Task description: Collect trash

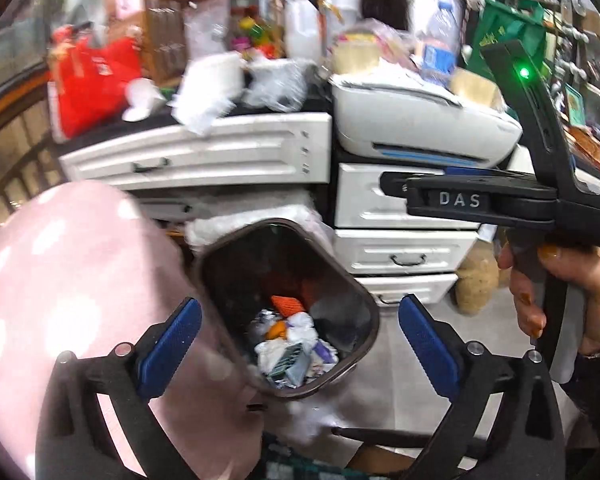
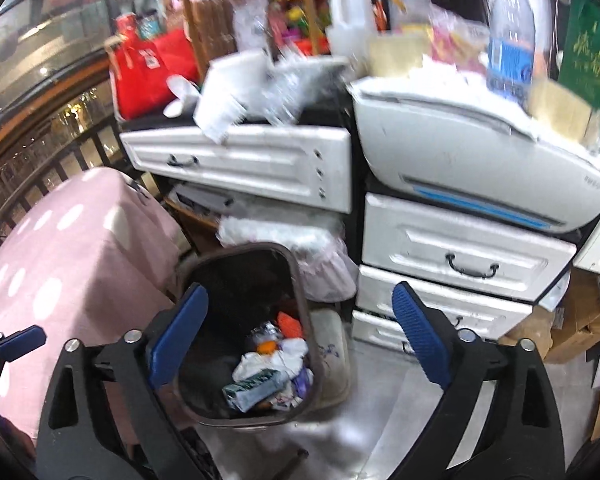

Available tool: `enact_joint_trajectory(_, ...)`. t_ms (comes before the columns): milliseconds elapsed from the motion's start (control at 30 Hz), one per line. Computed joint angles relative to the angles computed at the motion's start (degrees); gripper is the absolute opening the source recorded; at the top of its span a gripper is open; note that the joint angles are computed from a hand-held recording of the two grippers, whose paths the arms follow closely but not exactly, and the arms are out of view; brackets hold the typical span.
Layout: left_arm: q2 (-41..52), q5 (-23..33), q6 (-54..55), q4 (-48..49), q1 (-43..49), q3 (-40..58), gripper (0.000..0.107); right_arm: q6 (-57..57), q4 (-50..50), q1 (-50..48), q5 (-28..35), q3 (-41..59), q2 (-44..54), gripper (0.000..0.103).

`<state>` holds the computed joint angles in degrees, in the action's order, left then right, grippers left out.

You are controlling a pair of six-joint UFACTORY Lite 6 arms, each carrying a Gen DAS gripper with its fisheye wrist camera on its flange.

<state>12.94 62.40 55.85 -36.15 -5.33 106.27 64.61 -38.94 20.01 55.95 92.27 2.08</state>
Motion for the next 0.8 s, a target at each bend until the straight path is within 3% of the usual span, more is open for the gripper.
enact_joint_trajectory(167, -4.04, 1.95, 3.49, -5.73, 11.62, -0.9, 0.097, 9.13, -14.08, 14.06, 10.67, 9.57, 5.6, 0.097)
enact_joint_trajectory(433, -11.72, -4.96, 11.36, -15.02, 29.5, -6.64, 0.097, 10.54, -27.91, 32.75, 21.43, 31.9, 20.79, 0.098)
enact_joint_trajectory(700, -13.43, -3.2, 15.4, -23.13, 42.85, -7.35, 0.097, 2.73, -29.43, 41.25, 26.84, 53.41, 34.34, 0.098)
enact_joint_trajectory(800, -13.49, -1.75, 16.15, -26.54, 46.64, -7.15, 0.097, 2.78, -29.8, 43.31, 28.17, 55.76, 35.86, 0.098)
